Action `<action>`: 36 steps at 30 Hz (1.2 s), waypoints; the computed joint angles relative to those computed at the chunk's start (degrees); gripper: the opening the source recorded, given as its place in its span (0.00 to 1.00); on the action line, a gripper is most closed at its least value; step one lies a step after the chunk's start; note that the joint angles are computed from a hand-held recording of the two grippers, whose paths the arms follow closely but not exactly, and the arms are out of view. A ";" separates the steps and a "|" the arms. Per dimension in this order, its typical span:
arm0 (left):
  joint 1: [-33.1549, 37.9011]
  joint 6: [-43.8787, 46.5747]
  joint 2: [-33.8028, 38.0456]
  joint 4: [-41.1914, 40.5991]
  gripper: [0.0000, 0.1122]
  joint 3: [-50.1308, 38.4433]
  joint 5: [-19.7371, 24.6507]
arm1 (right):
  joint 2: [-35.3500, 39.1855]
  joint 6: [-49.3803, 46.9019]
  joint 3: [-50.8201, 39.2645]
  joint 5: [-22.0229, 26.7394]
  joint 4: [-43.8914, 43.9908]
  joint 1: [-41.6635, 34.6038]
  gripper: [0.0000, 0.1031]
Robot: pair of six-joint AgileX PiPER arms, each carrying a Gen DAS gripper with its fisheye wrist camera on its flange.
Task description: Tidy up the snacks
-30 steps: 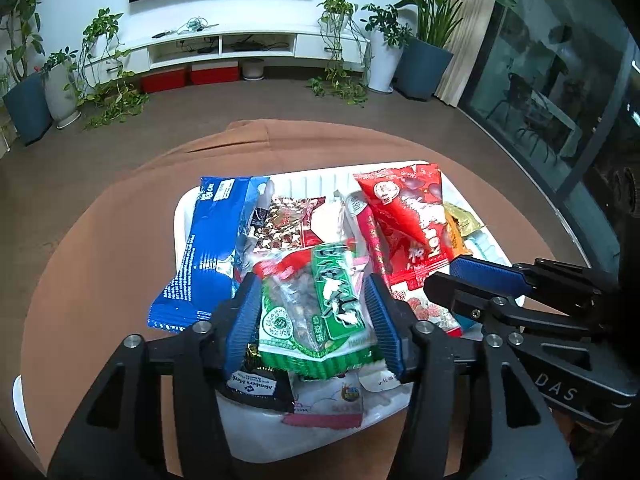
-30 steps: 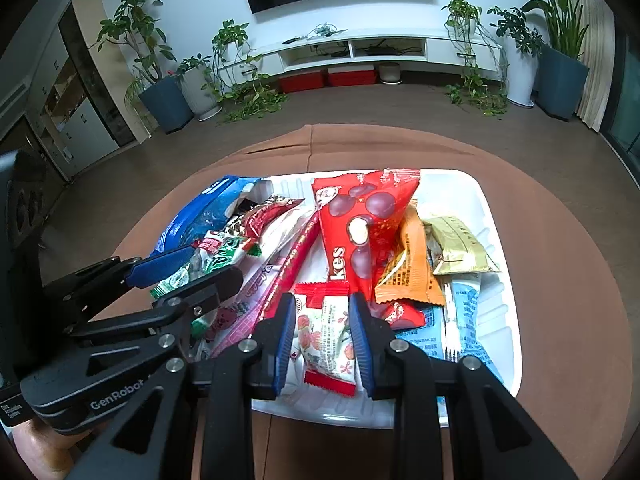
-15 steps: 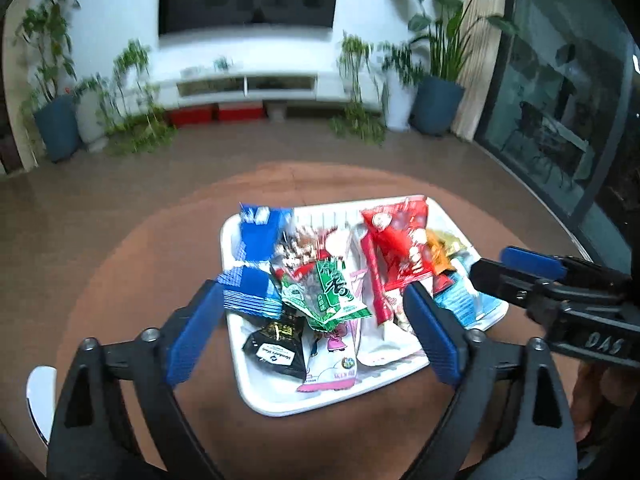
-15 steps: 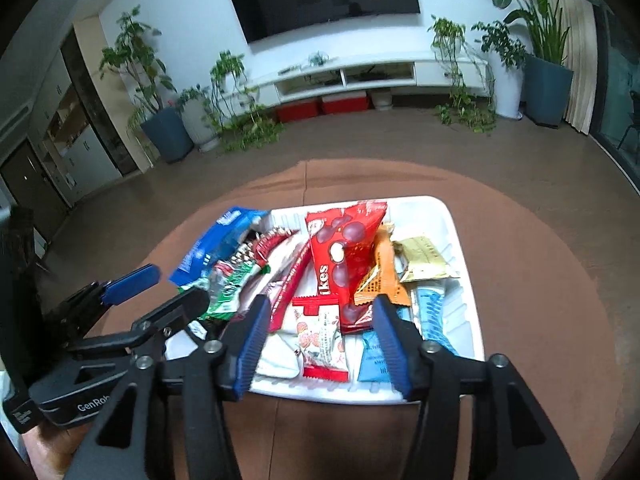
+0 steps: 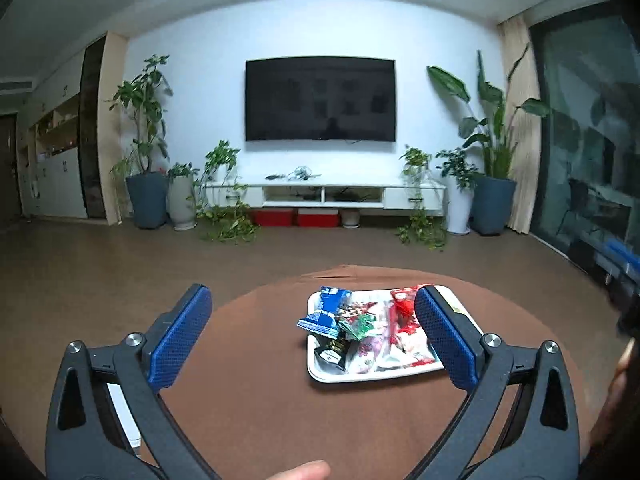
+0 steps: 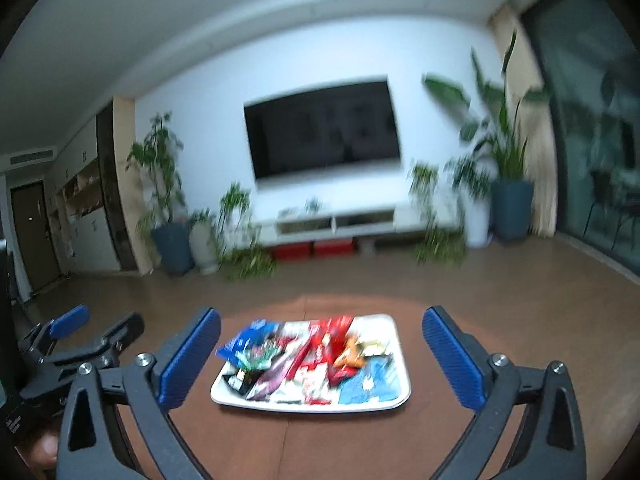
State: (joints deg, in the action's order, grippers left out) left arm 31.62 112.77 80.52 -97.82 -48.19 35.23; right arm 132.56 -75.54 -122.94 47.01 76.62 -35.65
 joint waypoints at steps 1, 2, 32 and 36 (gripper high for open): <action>1.62 -0.40 -1.64 1.30 0.92 1.27 1.61 | -2.29 -3.66 3.66 0.10 3.33 -0.89 1.00; 3.07 -0.81 -3.25 2.47 0.92 2.50 2.67 | -4.20 -6.38 6.63 0.68 6.06 -1.81 1.00; 12.67 -1.25 -11.85 19.27 0.92 25.99 -1.60 | -15.94 -25.12 40.25 0.15 4.33 -9.75 1.00; 7.56 0.36 -6.64 15.35 0.92 24.37 -6.46 | -15.03 -24.77 40.53 -1.29 2.58 -9.35 1.00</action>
State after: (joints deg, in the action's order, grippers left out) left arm 39.19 113.14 73.88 -82.47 -23.82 28.76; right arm 117.53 -100.31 -82.41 45.72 79.19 -45.01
